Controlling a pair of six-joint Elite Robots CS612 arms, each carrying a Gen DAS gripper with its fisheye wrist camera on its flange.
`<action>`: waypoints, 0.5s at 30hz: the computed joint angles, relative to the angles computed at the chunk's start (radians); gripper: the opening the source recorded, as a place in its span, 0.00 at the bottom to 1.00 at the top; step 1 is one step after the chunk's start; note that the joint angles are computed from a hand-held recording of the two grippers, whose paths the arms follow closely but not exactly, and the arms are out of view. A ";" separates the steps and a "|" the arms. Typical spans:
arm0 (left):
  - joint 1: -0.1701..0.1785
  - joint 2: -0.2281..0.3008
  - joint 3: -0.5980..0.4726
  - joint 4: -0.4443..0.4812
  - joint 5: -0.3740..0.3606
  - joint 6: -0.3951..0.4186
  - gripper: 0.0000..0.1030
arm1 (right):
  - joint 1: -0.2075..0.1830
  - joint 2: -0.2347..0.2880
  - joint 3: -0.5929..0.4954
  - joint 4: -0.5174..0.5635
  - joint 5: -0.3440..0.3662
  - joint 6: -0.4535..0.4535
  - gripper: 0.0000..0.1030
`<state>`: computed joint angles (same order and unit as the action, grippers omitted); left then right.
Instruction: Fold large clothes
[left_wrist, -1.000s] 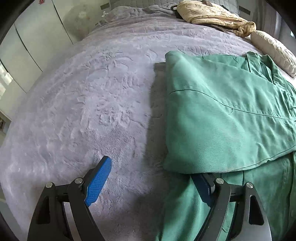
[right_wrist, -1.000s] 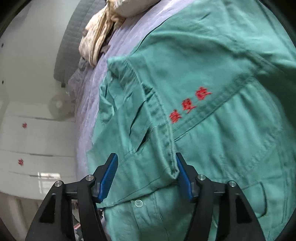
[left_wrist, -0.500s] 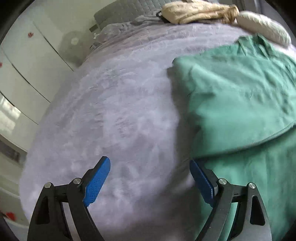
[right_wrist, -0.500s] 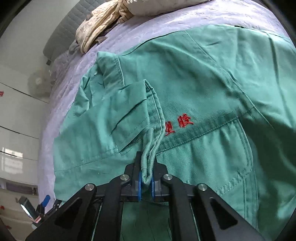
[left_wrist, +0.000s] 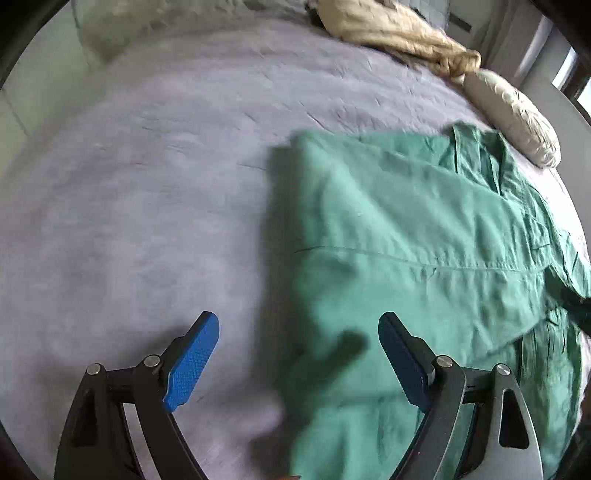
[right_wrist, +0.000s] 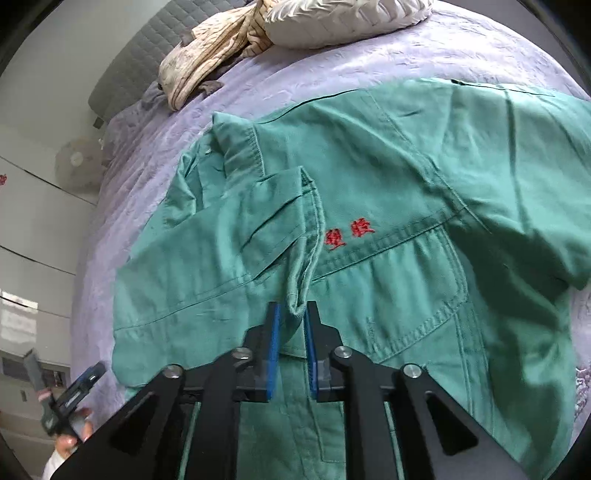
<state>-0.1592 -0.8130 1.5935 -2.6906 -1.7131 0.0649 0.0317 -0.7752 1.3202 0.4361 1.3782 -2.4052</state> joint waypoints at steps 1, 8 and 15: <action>-0.002 0.017 -0.027 0.025 0.001 -0.009 0.86 | -0.002 0.001 0.002 0.001 -0.010 0.013 0.33; 0.018 0.132 -0.234 0.179 -0.088 -0.106 0.86 | -0.005 -0.032 0.089 -0.128 -0.169 0.144 0.43; 0.022 0.165 -0.295 0.217 -0.171 -0.059 0.22 | 0.075 0.071 -0.023 -0.320 -0.529 0.304 0.43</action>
<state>-0.1374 -0.6478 1.2982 -2.4732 -1.8844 0.0059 0.1067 -0.7045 1.2975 0.1162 0.8496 -2.1010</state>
